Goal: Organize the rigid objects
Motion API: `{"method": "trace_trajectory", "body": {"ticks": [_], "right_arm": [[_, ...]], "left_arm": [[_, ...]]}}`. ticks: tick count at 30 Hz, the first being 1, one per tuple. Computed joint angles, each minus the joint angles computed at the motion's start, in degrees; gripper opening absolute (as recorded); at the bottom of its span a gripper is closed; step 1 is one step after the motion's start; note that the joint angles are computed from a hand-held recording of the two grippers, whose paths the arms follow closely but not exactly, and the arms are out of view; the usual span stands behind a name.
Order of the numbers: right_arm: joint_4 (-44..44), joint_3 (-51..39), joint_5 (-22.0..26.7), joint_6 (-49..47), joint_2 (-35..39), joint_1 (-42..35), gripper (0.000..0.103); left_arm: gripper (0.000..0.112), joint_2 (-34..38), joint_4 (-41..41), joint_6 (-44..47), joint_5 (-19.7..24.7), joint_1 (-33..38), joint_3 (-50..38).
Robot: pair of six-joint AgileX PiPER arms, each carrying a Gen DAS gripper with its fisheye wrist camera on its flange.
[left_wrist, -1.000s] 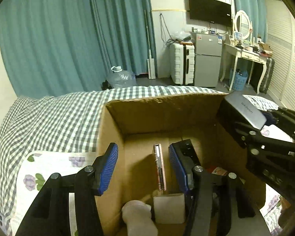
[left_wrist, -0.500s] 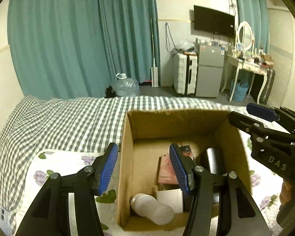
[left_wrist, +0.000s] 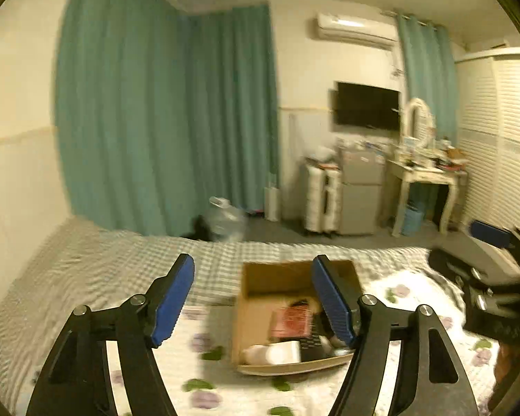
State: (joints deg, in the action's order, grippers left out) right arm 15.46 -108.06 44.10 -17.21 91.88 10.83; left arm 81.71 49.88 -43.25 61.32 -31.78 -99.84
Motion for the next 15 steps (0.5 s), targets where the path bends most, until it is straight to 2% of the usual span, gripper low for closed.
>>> {"method": "trace_trajectory", "body": {"ticks": [2, 5, 7, 12, 15], "right_arm": [[0.61, 4.92, -2.44, -0.67, -3.3, 0.38, 0.096], [-1.84, 10.86, -5.12, 0.87, -6.68, 2.1, 0.103], [-4.78, 14.49, -6.85, 3.53, -8.42, 3.46, 0.103], [-8.31, 23.53, -10.98, 7.22, -11.16, 5.07, 0.103], [-6.83, 28.79, -12.64, 7.37, -12.09, 3.76, 0.103]], "left_arm": [[0.075, -2.6, 7.6, -7.02, 2.05, -3.86, 4.28], [0.075, -4.41, 11.23, -10.95, 3.92, -6.91, 8.17], [0.075, -5.21, 12.85, -13.44, 4.59, -8.19, 10.89], [0.075, -7.52, 14.53, -18.79, 0.9, -9.04, 20.88], [0.075, -7.98, 12.26, -21.27, -2.28, -7.55, 25.24]]}}
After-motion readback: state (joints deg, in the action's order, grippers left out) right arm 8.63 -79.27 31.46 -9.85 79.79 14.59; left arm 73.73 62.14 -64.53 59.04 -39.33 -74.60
